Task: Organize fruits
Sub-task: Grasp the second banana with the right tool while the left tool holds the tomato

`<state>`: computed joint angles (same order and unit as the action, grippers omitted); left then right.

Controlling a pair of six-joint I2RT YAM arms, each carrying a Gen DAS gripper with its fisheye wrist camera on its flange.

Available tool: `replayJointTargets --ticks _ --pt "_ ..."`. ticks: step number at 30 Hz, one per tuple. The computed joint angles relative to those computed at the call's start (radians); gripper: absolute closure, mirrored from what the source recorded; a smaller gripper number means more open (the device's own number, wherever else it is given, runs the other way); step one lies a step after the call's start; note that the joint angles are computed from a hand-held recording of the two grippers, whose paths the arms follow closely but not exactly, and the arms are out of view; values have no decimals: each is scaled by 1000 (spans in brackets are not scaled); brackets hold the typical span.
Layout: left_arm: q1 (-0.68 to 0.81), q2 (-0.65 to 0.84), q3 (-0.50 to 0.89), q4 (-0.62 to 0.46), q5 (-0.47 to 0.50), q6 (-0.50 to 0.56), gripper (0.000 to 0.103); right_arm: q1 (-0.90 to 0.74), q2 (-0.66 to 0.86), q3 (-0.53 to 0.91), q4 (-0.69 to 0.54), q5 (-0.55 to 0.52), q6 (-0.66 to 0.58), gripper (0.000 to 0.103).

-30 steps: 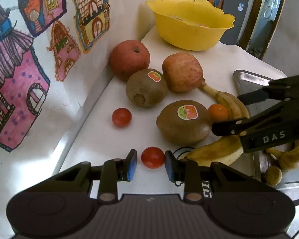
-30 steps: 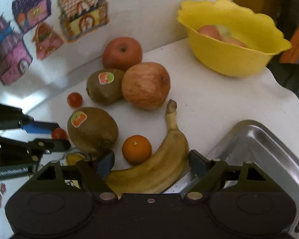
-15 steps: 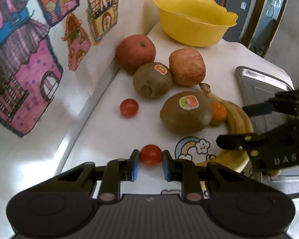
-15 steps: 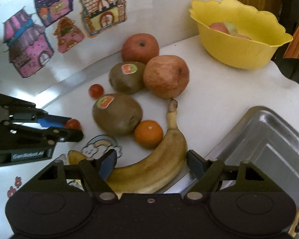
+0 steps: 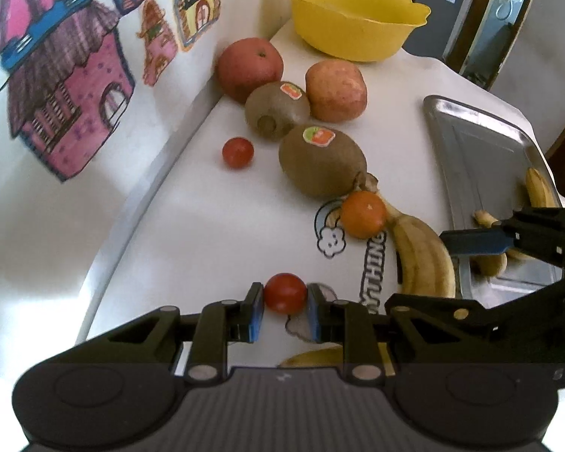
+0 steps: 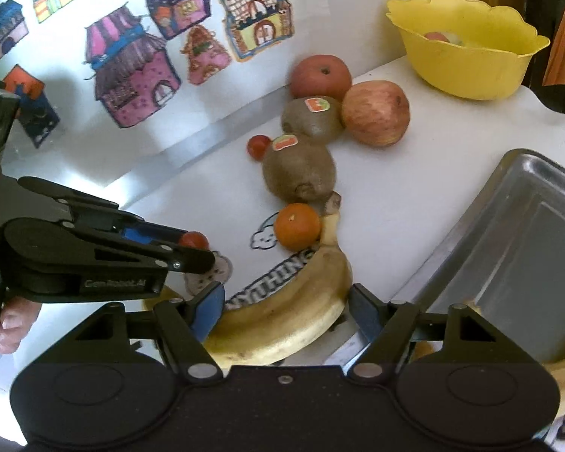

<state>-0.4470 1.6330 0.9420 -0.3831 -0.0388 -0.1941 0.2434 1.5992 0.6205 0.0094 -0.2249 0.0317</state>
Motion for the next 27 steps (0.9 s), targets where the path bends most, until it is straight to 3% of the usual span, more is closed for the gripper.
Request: replayJointTargets --ticks 6,12,16,27 --pt "2 -31 -21 -23 -8 1 77 42 -47 -47 23 32 90 28" --pt "-2 -32 -22 -25 -17 -3 77 113 -140 -110 30 128 324 28" --pt "0 -33 -20 -33 -21 -9 77 152 -200 -133 -11 138 479 28" --pt "21 -31 -22 -29 -54 -25 77 227 -79 -72 -3 257 661 34"
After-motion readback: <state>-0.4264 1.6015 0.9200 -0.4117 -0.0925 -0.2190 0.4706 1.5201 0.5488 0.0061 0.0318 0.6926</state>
